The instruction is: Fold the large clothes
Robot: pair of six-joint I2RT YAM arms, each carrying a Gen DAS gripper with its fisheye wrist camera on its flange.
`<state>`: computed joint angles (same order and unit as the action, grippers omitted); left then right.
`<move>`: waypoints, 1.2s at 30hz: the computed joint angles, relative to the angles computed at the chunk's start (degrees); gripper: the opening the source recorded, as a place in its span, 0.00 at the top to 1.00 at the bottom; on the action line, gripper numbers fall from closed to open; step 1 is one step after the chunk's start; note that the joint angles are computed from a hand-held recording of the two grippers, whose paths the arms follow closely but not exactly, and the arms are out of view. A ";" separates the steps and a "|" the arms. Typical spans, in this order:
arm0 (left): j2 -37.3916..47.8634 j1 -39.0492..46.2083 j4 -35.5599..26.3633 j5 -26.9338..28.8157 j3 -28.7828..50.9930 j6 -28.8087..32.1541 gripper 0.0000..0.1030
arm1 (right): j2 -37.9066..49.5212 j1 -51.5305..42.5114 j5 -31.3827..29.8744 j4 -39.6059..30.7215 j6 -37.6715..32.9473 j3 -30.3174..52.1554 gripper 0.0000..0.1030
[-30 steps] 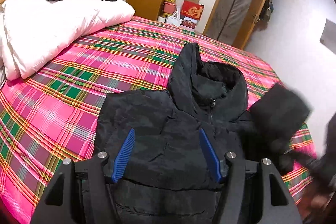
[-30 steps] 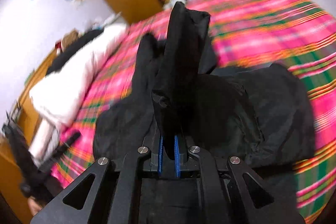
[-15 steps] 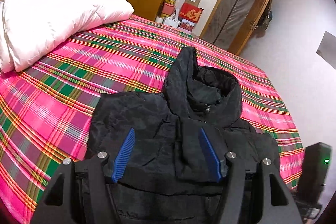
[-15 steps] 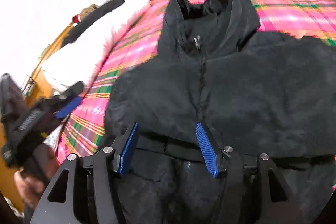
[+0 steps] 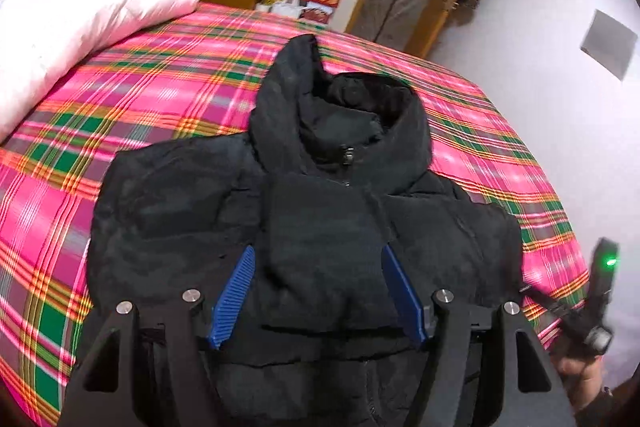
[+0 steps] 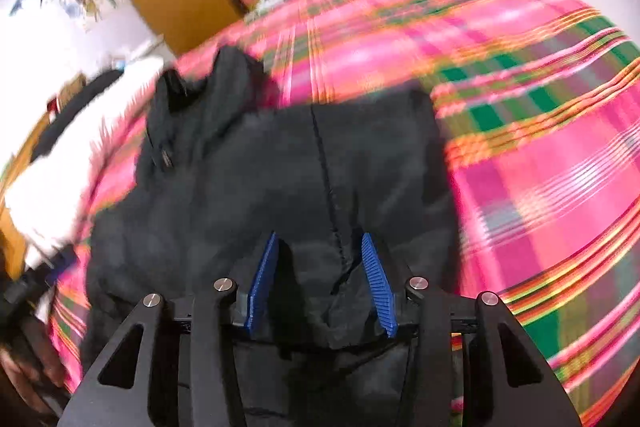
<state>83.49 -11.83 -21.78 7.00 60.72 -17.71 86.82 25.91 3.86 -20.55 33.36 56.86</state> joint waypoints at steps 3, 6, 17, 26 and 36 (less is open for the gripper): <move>1.02 -1.48 2.30 -0.73 0.16 0.72 0.34 | 1.98 2.79 1.78 2.06 -0.80 -0.55 0.57; 3.18 -2.50 3.71 -1.06 1.17 2.10 0.34 | 3.54 2.28 0.31 -1.30 -2.77 2.85 0.57; 15.36 -2.67 4.46 -6.09 5.36 7.39 0.45 | 7.07 -4.25 2.79 -4.23 -9.64 12.40 0.57; 17.44 -3.29 7.84 -7.54 2.54 7.76 0.45 | 19.71 -2.96 7.53 -0.55 -11.58 16.62 0.57; 10.75 -2.58 3.58 -6.90 2.57 6.61 0.51 | 5.51 -0.78 6.57 -7.52 -8.48 13.16 0.57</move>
